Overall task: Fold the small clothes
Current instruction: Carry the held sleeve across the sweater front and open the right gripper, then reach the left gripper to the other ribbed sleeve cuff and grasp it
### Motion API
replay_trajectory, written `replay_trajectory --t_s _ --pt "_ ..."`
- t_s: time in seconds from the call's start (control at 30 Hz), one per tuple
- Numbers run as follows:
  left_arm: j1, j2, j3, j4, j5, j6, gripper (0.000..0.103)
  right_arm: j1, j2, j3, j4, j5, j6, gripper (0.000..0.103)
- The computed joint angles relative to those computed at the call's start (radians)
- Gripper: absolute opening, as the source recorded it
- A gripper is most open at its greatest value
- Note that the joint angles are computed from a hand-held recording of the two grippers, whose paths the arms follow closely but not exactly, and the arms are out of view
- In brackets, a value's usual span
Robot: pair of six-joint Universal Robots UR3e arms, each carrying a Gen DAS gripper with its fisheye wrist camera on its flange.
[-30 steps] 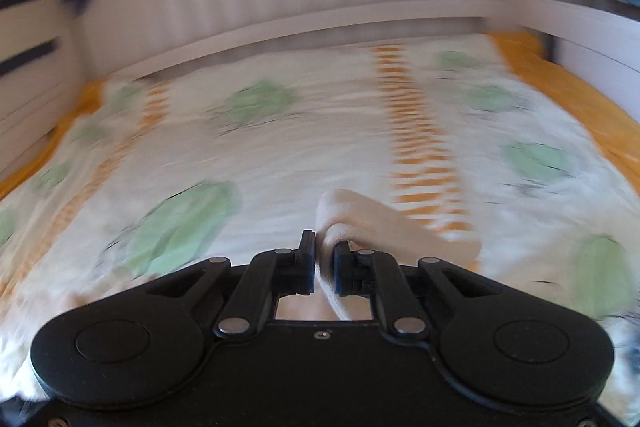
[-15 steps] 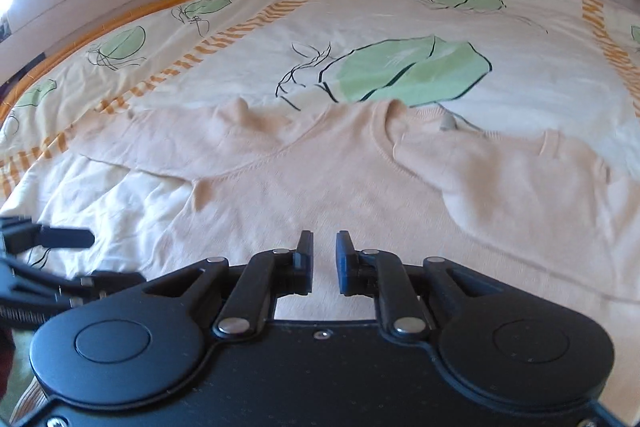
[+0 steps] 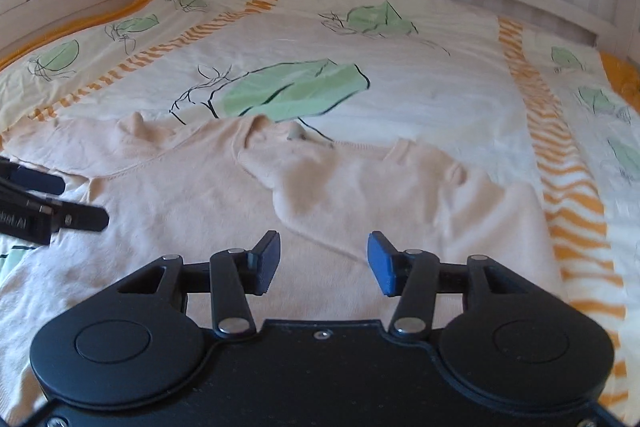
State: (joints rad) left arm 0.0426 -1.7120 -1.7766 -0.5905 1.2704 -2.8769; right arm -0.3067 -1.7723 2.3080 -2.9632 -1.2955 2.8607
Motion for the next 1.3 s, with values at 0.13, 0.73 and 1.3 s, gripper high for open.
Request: replay_trajectory --t_s 0.13,0.73,1.3 --pt "0.026 0.043 -0.059 -0.023 -0.001 0.027 0.088 0.118 0.201 -0.096 -0.126 -0.07 -0.025 0.055" --pt "0.136 0.116 -0.134 -0.055 -0.072 0.093 0.088 -0.252 0.171 -0.216 0.422 0.67 0.21 0.021" --pt "-0.011 -0.125 0.077 0.06 -0.047 0.027 0.088 -0.479 -0.444 0.233 0.508 0.477 -0.308 0.062"
